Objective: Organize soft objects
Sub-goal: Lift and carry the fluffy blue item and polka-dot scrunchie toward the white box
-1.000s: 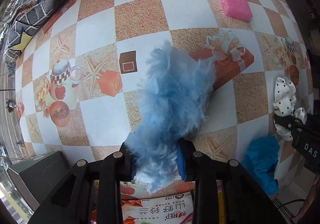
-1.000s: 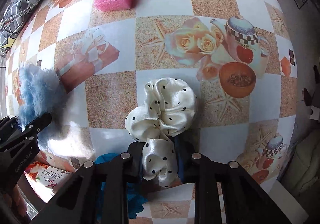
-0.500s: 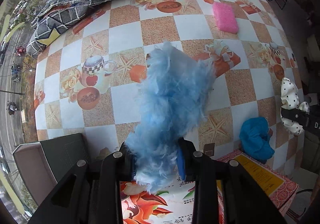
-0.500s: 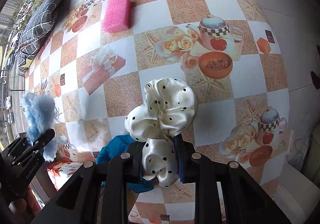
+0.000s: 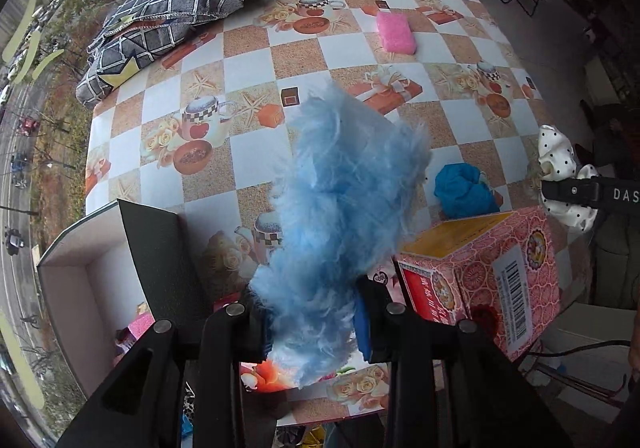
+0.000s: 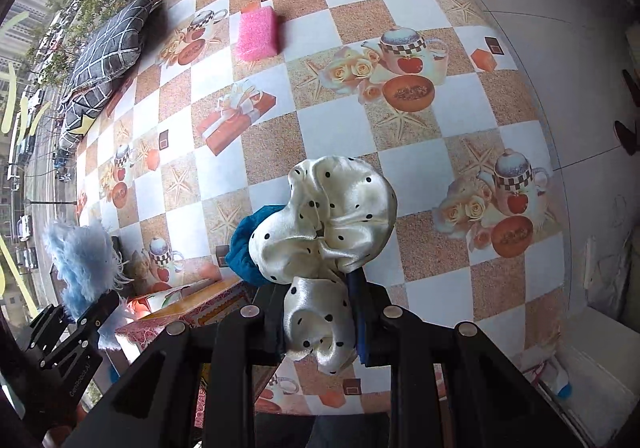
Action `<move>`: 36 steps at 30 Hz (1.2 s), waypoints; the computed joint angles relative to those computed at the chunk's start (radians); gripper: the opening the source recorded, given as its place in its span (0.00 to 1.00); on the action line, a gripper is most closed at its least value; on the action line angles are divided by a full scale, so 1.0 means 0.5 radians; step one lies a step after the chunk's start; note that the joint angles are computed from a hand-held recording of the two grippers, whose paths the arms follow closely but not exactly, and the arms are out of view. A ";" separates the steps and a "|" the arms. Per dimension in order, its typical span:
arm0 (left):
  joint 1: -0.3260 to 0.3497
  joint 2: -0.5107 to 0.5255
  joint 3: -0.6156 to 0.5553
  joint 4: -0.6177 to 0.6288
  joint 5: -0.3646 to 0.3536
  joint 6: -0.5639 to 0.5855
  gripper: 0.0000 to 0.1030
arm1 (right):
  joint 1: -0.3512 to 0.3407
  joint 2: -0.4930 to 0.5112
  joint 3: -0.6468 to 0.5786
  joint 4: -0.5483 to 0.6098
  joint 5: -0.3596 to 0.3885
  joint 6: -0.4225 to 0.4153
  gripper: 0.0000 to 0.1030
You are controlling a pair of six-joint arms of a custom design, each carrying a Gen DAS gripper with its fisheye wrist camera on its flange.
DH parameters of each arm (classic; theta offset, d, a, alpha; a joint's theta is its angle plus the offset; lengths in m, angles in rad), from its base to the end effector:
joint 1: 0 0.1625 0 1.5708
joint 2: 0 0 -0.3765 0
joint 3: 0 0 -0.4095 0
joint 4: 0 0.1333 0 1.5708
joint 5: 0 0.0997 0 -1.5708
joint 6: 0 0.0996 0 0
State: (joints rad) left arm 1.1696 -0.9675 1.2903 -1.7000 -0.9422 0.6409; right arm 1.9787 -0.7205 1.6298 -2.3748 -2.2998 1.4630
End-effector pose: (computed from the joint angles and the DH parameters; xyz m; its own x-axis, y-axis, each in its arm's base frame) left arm -0.0906 -0.7049 0.2444 -0.3323 0.8768 -0.3475 0.7260 0.4730 0.4992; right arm 0.3097 -0.5479 0.0034 -0.4629 0.8688 0.1758 0.6106 0.4563 -0.6473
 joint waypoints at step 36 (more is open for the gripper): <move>0.140 -0.246 -0.042 0.148 -0.200 0.306 0.33 | 0.380 0.580 -0.724 0.364 0.132 -0.141 0.25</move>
